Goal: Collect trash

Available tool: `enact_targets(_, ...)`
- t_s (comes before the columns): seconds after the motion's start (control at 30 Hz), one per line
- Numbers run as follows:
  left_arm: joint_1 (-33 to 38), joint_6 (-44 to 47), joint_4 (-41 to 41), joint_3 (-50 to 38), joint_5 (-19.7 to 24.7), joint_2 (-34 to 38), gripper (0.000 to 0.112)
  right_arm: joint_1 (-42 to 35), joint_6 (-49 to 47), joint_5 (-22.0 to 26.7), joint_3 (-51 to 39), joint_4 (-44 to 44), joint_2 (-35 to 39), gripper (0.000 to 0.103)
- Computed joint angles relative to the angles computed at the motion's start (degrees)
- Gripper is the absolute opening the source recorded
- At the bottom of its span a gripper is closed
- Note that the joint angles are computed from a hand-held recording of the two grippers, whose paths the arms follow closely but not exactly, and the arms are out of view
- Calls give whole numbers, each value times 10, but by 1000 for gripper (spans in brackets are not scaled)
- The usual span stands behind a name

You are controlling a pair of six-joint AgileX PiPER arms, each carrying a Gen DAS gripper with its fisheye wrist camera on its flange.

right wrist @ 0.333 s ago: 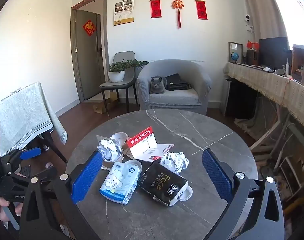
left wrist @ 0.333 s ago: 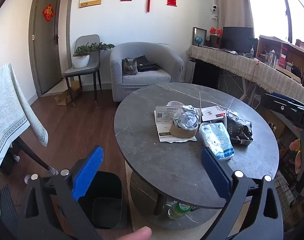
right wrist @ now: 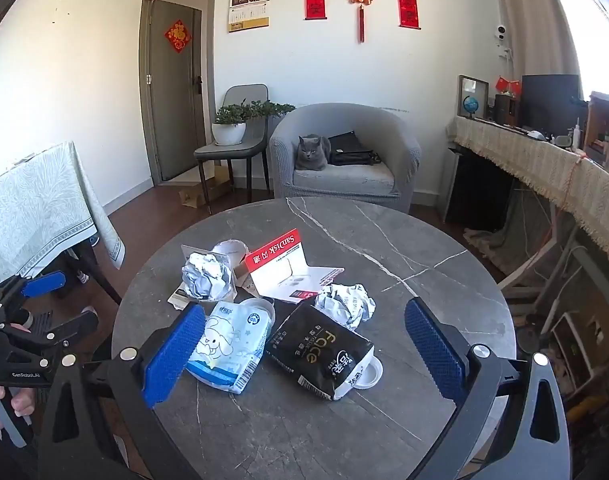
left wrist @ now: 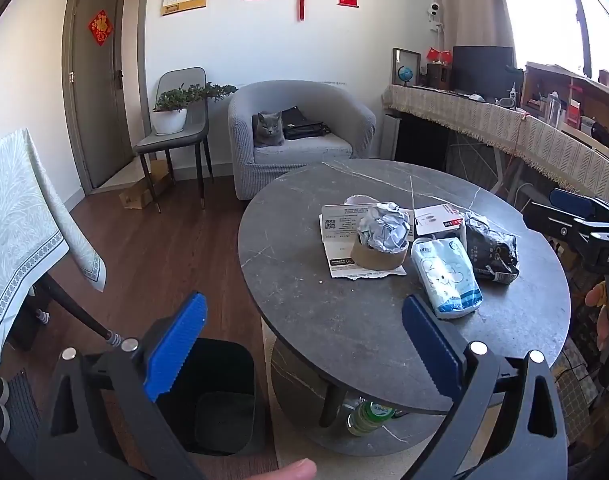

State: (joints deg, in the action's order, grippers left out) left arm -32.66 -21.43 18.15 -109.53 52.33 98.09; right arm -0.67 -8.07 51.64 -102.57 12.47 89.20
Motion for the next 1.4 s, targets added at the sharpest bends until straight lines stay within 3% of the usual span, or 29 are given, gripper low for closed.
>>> enact_targets(1.4, 11, -16, 5, -10, 15, 6, 100, -4, -34, -5, 17, 15, -5, 101)
